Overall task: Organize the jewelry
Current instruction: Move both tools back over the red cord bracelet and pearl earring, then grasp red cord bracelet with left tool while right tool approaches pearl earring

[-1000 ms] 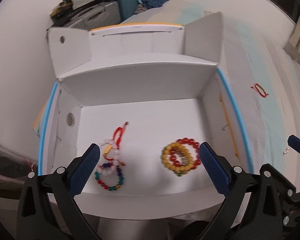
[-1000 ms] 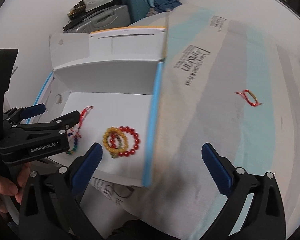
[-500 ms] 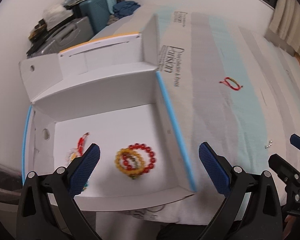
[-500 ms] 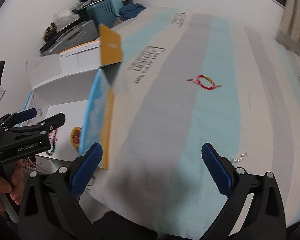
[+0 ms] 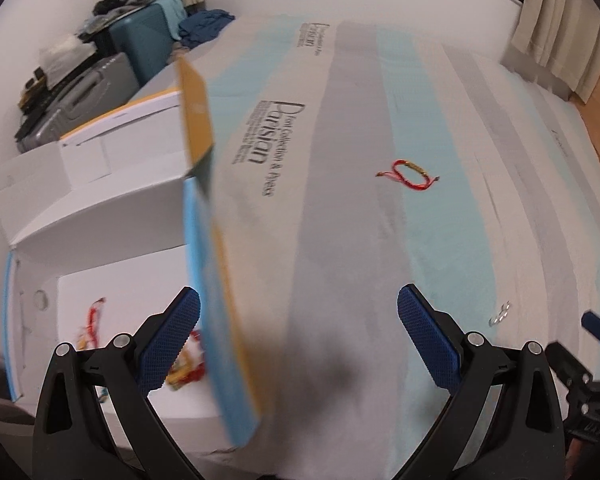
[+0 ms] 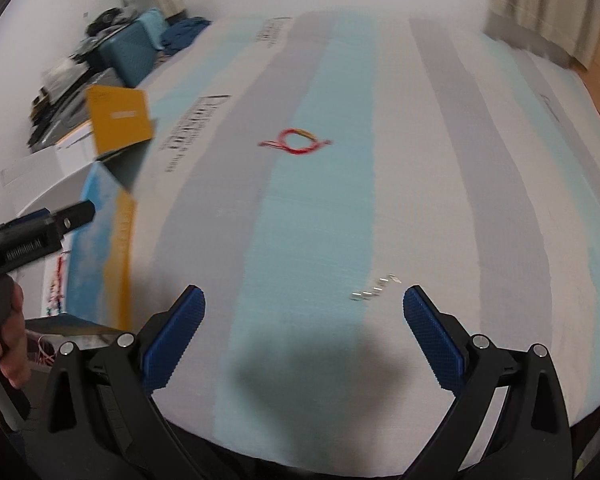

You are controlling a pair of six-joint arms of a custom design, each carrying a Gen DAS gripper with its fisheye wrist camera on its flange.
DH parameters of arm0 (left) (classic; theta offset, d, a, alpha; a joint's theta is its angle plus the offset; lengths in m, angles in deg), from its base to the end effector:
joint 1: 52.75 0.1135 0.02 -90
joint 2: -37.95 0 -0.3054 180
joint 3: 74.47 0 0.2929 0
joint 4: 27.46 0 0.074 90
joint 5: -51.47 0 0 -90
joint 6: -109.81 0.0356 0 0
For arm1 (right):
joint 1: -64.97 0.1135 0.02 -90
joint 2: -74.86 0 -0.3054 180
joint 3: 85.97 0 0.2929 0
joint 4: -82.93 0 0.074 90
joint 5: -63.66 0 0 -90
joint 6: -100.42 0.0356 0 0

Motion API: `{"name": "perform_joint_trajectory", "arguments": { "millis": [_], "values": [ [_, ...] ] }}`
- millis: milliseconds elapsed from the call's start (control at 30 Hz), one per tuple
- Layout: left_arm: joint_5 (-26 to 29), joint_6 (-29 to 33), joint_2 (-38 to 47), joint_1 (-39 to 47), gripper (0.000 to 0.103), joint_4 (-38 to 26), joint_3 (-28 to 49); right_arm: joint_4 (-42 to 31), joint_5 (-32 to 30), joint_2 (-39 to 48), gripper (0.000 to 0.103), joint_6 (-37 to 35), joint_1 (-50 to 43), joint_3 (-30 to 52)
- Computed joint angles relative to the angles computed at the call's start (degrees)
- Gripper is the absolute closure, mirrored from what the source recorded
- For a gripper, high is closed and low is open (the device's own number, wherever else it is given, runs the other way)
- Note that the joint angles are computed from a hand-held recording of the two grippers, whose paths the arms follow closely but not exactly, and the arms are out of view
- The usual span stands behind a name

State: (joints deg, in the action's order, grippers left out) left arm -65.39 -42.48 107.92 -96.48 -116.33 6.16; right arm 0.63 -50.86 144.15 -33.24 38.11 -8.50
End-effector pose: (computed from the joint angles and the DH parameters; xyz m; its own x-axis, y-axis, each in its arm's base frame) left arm 0.1736 -0.1438 0.3511 -0.8158 -0.3126 -0.4866 -0.3705 0.9285 0.0248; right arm 0.2128 -0.0912 0.3385 -0.8346 -0.2814 -0.4735 -0.3683 0.9243 0.0999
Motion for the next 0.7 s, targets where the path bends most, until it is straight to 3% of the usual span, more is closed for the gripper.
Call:
{"name": "perform_joint_trajectory", "arguments": {
  "millis": [400, 700],
  "values": [
    [5.1, 14.1, 15.8, 11.8, 0.006, 20.8, 0.8, 12.8, 5.5, 11.7, 0.008, 0.4, -4.1, -2.2],
    [6.7, 21.4, 29.3, 14.8, 0.006, 29.8, 6.6, 18.7, 8.8, 16.4, 0.015, 3.1, -2.2, -5.1]
  ]
}}
